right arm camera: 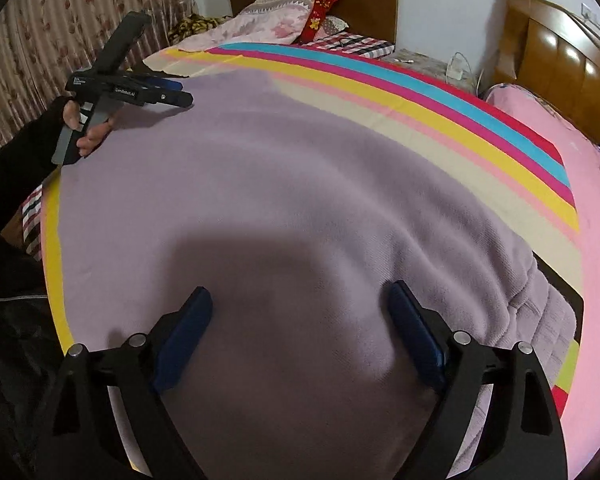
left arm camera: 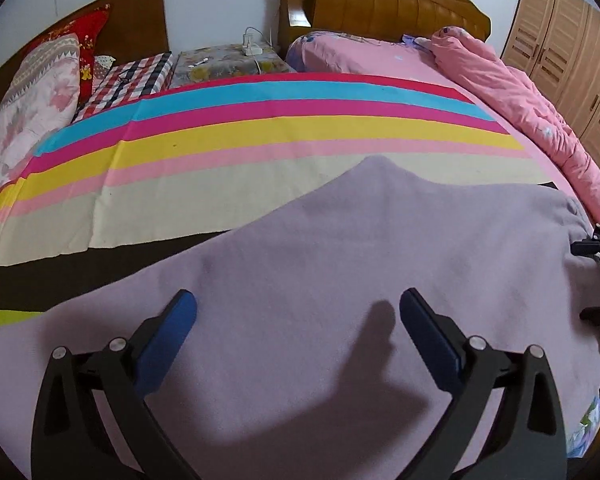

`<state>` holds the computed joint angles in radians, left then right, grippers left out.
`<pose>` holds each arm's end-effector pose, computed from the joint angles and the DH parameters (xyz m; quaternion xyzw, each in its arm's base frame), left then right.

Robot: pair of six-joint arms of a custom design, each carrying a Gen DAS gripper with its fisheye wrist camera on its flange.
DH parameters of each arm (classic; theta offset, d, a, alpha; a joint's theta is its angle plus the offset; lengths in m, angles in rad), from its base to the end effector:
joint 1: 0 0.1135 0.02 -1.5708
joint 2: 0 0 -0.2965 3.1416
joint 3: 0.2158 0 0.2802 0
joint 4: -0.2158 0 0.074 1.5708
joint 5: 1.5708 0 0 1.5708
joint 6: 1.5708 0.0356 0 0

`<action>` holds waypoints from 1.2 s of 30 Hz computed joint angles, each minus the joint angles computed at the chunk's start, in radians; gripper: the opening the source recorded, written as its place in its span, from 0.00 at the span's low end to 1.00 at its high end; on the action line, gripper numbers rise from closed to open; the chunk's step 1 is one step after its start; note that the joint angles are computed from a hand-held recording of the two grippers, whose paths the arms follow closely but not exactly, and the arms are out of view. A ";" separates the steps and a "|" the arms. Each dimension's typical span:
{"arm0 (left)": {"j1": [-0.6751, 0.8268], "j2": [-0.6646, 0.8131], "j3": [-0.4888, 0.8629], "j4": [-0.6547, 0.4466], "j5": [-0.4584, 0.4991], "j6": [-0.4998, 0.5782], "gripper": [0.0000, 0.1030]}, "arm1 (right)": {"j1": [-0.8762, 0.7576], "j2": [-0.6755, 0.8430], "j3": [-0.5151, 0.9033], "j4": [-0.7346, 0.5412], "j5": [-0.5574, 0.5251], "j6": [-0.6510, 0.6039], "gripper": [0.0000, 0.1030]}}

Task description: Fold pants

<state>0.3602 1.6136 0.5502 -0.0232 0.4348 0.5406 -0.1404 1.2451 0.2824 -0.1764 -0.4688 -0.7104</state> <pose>0.2557 0.0803 0.1056 0.1369 0.9395 -0.0866 0.3019 0.1755 -0.0086 0.1080 -0.3149 0.8978 0.1207 0.2834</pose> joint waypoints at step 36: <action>1.105 0.363 0.629 -0.444 0.478 -0.126 0.98 | 0.996 0.874 1.252 -0.164 0.184 0.387 0.88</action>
